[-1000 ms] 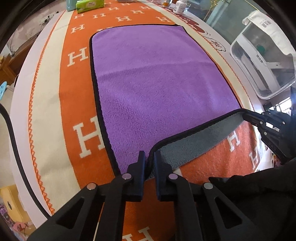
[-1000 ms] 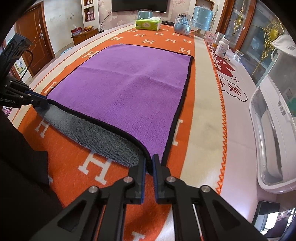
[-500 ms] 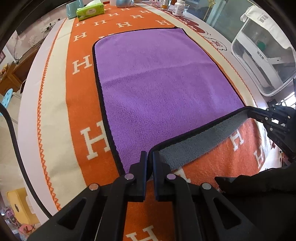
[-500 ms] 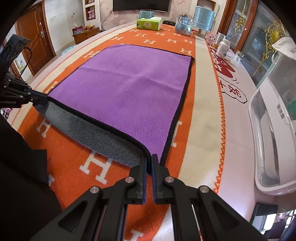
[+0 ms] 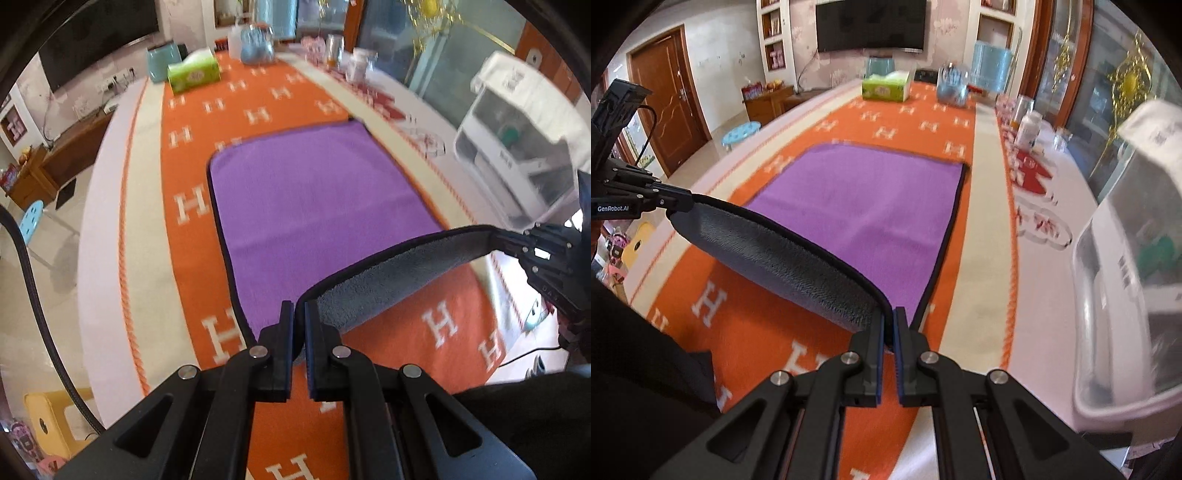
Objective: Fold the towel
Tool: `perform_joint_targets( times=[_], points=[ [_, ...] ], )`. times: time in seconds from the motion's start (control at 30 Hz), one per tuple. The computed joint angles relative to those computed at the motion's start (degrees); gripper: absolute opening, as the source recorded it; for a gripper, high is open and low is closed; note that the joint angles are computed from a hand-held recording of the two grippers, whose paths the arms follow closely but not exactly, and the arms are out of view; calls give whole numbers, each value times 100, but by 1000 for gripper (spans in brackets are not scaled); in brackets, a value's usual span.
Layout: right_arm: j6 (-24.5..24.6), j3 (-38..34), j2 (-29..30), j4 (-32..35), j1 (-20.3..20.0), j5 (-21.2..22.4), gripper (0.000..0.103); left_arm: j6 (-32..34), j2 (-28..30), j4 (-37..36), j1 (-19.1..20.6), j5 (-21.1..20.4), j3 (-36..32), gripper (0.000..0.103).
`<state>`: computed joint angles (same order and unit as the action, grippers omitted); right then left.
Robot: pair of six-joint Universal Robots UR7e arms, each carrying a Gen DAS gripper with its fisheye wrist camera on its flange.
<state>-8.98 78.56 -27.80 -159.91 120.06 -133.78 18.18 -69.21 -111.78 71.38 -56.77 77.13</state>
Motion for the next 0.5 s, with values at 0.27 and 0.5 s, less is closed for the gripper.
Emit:
perform_joint_targets(
  times=[0.27,0.5],
  points=[
    [-872,-818,292,-481,52,-87,4,406,405,-406,-158,54,-772,3],
    [-1594,-1715,758,-1034,-31,-131,4,895,972,-793,-208,-9,-1638,3]
  ],
)
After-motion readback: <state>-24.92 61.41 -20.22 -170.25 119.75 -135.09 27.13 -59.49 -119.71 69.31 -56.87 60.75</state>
